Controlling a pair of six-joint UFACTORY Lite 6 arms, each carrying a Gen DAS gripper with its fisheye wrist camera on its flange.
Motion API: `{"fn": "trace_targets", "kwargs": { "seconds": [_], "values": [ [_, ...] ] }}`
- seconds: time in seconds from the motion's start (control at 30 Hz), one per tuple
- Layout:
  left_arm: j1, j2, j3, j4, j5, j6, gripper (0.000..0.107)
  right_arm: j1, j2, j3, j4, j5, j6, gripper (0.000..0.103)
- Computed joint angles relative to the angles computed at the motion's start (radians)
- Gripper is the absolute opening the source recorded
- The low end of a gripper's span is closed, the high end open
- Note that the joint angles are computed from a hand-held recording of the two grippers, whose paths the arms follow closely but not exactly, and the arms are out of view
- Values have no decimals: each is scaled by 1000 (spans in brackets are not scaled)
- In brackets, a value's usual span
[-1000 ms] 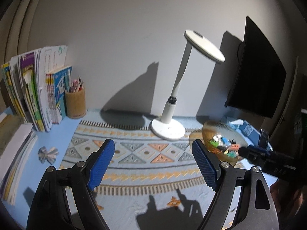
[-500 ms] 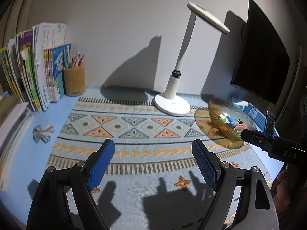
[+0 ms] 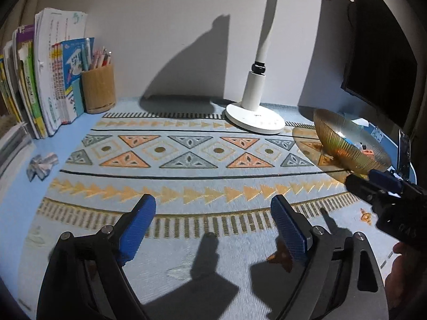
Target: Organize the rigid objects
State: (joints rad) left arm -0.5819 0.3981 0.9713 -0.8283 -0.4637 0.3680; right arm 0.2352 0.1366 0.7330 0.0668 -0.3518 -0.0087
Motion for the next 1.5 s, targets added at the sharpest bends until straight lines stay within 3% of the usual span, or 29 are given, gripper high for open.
{"fn": "trace_targets", "kwargs": {
  "seconds": [0.1, 0.17, 0.23, 0.5, 1.5],
  "values": [
    [-3, 37, 50, -96, 32, 120, 87, -5, 58, 18, -63, -27, 48, 72],
    [0, 28, 37, -67, 32, 91, 87, -3, 108, 29, -52, -47, 38, 72],
    [11, 34, 42, -67, 44, 78, 87, 10, 152, 70, 13, -4, -23, 72],
    [5, 64, 81, -206, 47, 199, 88, 37, 179, 89, 24, 0, -82, 73],
    [14, 61, 73, -206, 49, 174, 88, 36, 161, 69, 16, -7, -54, 75]
  ]
}}
